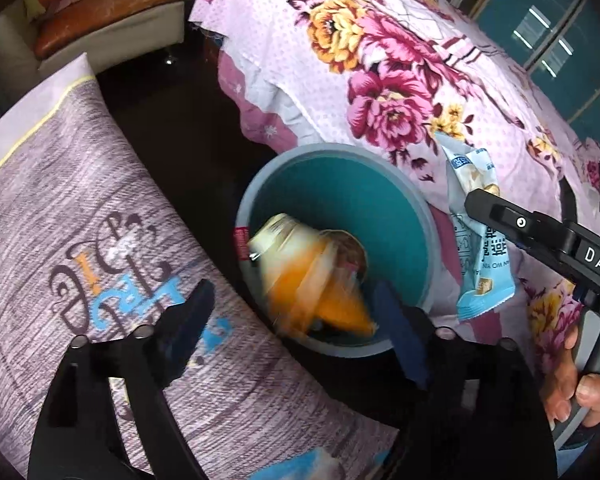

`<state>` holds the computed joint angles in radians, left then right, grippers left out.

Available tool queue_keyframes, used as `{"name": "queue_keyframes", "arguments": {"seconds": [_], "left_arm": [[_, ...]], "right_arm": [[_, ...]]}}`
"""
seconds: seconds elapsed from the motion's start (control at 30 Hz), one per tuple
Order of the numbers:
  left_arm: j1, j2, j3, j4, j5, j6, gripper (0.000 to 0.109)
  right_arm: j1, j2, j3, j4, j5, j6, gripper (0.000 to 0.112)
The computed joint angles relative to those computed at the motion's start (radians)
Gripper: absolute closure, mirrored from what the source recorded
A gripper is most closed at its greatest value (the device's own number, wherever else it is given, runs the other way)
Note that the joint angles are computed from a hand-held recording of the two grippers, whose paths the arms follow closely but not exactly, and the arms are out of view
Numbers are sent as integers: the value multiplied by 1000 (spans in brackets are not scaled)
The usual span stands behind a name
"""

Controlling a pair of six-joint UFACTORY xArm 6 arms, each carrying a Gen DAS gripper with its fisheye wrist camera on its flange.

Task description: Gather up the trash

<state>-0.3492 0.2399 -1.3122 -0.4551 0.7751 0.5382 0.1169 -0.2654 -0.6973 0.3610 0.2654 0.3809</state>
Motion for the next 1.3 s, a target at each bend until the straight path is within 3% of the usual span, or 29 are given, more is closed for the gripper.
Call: {"name": "queue_keyframes", "arguments": {"seconds": [0.33,0.47,0.77,0.9,1.2,1.3], "left_arm": [[28,-18,24,27,-50,-25,18],[39,-20,31,24,-49,-28,17],[58,-63,78,-17,-76,6,17],[70,-96,105,-18,-84,4,17],[103,-192,169,19,-86,-16,16],[126,-221,194,-49,-77,40,10]], "right_arm": [[13,53,-46,-69,6,59,89],[19,66,-54,-131,-5,112,43],[34,70,-104,-340,107,224,22],[47,62,-100,-435,117,273,17],[103,15,-105,-609,199,412,16],[128,-9,-105,-654,240,446,16]]}}
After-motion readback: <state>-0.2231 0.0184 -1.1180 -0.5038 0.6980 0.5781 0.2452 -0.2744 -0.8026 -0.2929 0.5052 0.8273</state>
